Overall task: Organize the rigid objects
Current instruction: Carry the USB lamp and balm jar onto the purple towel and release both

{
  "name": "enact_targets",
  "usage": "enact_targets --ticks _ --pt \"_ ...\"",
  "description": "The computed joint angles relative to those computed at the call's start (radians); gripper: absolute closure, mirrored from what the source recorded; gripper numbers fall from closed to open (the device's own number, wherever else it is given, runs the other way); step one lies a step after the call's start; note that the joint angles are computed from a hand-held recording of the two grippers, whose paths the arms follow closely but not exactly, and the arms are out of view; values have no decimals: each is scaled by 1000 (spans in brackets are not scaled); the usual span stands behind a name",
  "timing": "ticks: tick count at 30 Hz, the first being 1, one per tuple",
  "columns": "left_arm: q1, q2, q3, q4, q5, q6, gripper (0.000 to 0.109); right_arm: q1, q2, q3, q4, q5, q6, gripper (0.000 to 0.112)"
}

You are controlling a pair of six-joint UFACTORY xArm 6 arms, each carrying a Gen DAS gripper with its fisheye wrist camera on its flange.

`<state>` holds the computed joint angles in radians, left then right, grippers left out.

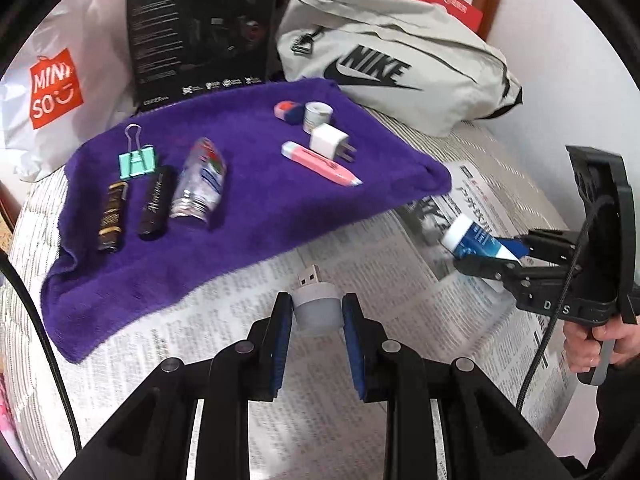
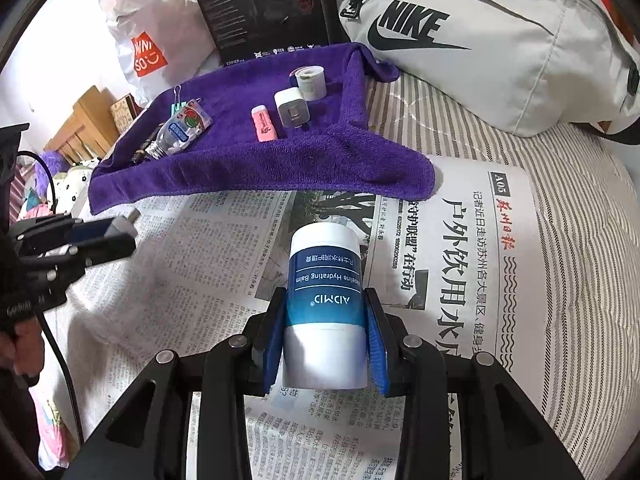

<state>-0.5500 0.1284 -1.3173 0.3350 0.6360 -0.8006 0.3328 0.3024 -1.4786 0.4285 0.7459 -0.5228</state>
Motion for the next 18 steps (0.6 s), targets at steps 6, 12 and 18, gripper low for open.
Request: enact_targets --ticks 6,12,18 --pt "28 -24 21 11 -27 -14 84 4 -6 -29 11 19 -19 76" --pt "46 -32 27 8 -35 -15 84 11 20 -105 42 55 -42 76" --pt "56 -36 36 3 -46 -19 84 28 56 -150 -11 72 -34 76"
